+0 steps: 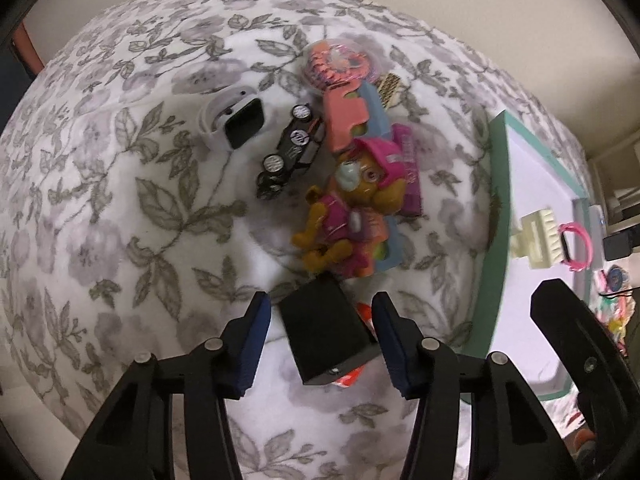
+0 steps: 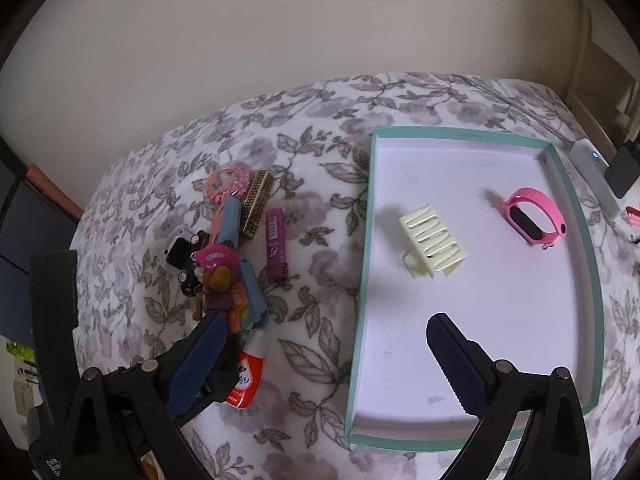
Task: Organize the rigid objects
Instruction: 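Grasp the black charger plug with the left tool, then grasp the red Lion bottle with the right tool while the left tool holds the charger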
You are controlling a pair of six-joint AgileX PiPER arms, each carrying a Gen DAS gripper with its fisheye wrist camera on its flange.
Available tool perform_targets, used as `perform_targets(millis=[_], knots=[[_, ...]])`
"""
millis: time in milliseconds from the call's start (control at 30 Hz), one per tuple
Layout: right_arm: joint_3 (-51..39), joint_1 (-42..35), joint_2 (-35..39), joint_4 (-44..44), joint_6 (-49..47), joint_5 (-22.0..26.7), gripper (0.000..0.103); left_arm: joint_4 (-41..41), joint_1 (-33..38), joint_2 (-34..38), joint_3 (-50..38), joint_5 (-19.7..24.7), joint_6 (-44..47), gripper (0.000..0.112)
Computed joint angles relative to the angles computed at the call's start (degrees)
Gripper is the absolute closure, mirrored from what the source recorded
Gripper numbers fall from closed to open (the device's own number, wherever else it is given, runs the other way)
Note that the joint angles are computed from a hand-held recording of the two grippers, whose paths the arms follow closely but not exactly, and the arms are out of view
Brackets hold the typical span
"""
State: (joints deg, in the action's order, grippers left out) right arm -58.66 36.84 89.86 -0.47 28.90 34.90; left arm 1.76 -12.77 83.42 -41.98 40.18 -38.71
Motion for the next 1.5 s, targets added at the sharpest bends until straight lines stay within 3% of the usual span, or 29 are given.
perform_targets(millis=[433,533,633,1000,1167,1433,1500], knots=[[-0.97,1.35,3.53,5.34,-4.82,0.09,0.002,2.24,-0.5,-0.84,3.18,1.86,-1.52,0.058],[-1.1,1.45,3.9,5.72,-5.02,0.13,0.002,0.95,0.23,-0.36,4.05,0.99,-0.34,0.069],[-1.18,1.71,4.03,5.94,-5.37,0.18,0.003,0.97,0.8,-0.64,4.63,0.34,-0.92,0.07],[-2.93,4.54,7.96,6.58,-6.69,1.29,0.016,5.59,13.64,-4.05,9.26,-0.69,-3.48,0.071],[-4.53,6.71,11.02,6.48,-7.05,2.11,0.016,2.35,21.68,-5.6,11.31,-2.08,3.93,0.071],[-7.94,11.98,16.36,-0.89,-1.59,4.36,0.018,3.37,19.78,-4.76,10.68,-1.74,1.73,0.071],[-8.79,13.05,17.63,-2.25,-0.7,4.9,0.019,2.96,22.58,-5.25,11.29,-1.93,4.89,0.07]])
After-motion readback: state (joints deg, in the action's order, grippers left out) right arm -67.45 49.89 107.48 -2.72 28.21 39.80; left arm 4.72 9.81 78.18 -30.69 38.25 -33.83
